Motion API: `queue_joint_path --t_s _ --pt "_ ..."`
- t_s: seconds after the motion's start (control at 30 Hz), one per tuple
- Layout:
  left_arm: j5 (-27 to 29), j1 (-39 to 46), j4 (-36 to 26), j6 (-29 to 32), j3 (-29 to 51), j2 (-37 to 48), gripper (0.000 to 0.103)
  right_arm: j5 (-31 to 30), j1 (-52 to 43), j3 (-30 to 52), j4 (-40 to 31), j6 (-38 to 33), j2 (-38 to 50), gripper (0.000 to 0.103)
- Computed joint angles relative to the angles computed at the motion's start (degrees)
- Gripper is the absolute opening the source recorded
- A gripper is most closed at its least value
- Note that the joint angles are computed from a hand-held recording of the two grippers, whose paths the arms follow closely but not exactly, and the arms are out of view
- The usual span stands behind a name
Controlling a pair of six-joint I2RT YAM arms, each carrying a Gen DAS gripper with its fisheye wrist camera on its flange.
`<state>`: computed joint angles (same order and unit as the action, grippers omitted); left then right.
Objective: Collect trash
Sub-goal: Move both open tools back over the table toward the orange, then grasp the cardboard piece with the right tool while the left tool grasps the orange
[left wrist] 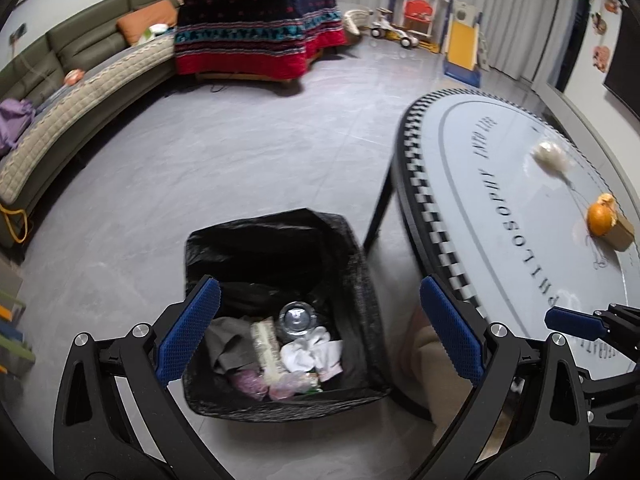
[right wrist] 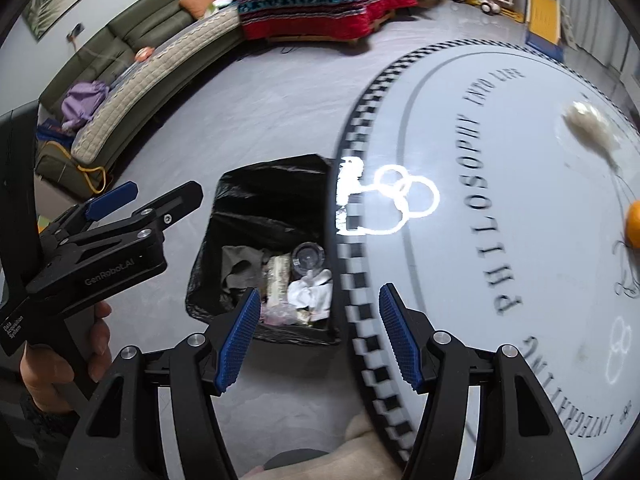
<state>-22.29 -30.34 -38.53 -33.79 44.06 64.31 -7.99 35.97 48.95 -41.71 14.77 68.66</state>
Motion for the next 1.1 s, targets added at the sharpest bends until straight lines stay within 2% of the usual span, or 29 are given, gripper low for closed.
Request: queue_joint_path --t_s 0.17,0.33,0.5,0.63,0.83,1.1 --pt "-0.5 -5.4 1.6 -1.2 7.2 9.3 0.097 -3.5 -13.8 -1.8 -3.6 -7.7 -4.0 0.063" --pt "-0.5 -9.4 2.5 -0.2 16.7 20.2 0.097 -7.5 -29.9 -0.9 -6.9 -17.4 -3.9 0.063" --pt "0.1 -11.9 2.0 2.0 28.0 31.1 0.097 -11.7 -46.1 2.5 -9.2 -26.8 0.5 0.063" --pt "1.0 -13.3 1.1 3.7 37.6 38.8 0.097 -14.0 -56.2 6.8 -9.3 -30.0 7.0 0.067" --pt "1.2 -15.5 -2.5 5.9 53.5 50.8 0.097 -15.2 -66.1 15.5 -8.1 -28.3 17.2 0.068" --pt "2.1 -17.7 -12.1 6.1 81.1 69.5 0.097 -17.3 -72.9 26.7 -7.4 -14.9 29.2 0.073"
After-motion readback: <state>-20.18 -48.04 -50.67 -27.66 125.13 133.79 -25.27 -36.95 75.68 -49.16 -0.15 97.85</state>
